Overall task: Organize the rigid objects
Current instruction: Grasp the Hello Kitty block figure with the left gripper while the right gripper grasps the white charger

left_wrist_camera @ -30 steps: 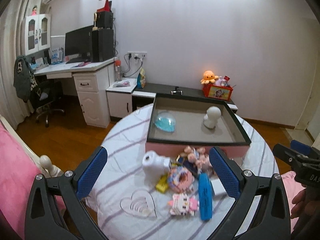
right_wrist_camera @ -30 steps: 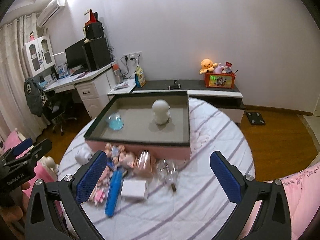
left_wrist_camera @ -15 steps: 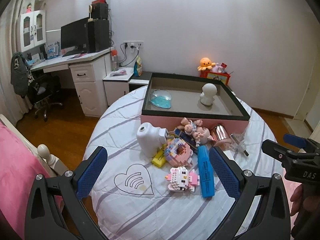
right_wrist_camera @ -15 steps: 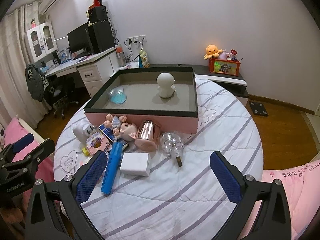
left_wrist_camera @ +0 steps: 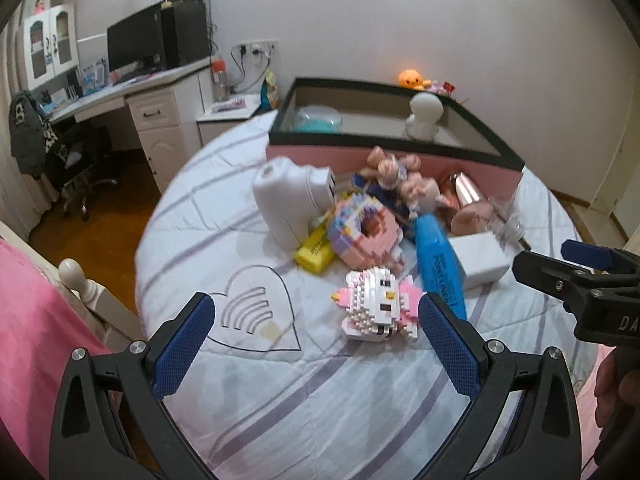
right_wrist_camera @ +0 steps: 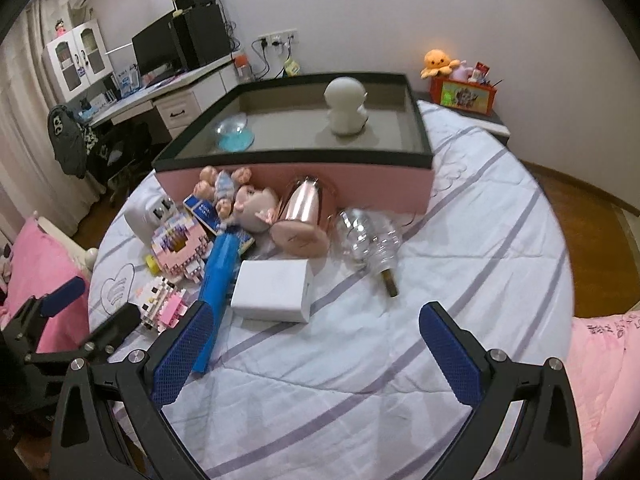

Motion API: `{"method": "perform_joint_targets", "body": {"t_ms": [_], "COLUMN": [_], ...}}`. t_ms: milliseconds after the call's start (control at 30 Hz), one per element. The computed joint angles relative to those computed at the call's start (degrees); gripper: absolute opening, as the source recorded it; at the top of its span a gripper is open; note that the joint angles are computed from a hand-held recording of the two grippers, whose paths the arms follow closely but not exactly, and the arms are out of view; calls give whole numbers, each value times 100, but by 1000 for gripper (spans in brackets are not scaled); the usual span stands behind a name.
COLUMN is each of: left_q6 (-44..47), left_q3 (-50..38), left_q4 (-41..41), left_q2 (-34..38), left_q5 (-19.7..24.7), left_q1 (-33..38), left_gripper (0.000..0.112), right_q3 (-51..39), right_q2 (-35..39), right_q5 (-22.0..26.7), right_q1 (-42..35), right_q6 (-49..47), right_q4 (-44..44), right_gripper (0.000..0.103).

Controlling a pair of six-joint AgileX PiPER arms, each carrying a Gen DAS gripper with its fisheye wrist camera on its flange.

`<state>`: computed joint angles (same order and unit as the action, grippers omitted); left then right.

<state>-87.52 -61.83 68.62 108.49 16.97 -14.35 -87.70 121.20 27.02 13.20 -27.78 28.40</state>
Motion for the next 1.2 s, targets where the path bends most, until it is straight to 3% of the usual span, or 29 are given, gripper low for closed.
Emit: {"method": "perform_joint_targets", "body": {"t_ms": [233, 433, 700, 833, 900, 1000, 1100, 1200], "left_q6": [764, 989, 1778, 950, 375, -47, -545, 7], "left_q3": [-234, -453, -473, -364, -351, -290, -244, -190], "left_q4": [-631, -747, -1478, -608, -53, 236, 816, 387], "left_q2": [258, 525, 521, 452, 489, 525, 532, 447], "left_q5": [-248, -287, -759, -581, -419, -736, -786, -849], "left_q1": [59, 38, 196, 81, 26, 197, 191, 152], "left_gripper": [103, 102, 75, 77, 90, 92, 90, 87], "right_q3": [-331, -704, -1025, -1009, -1041, -1044, -1018, -920], "right_q2": [276, 588, 737, 764, 845, 855, 883, 823], "right_q5": [220, 458, 553, 586, 548, 444, 270, 224], "right_q1": [38, 115, 235, 318, 323, 354, 410, 398], "right_q6": [48, 218, 474, 564, 644, 731, 753, 753], "right_q4": [21, -104, -414, -574, -637, -692, -861, -906], "right_gripper": [96, 78, 76, 76, 75, 75, 72, 66]}}
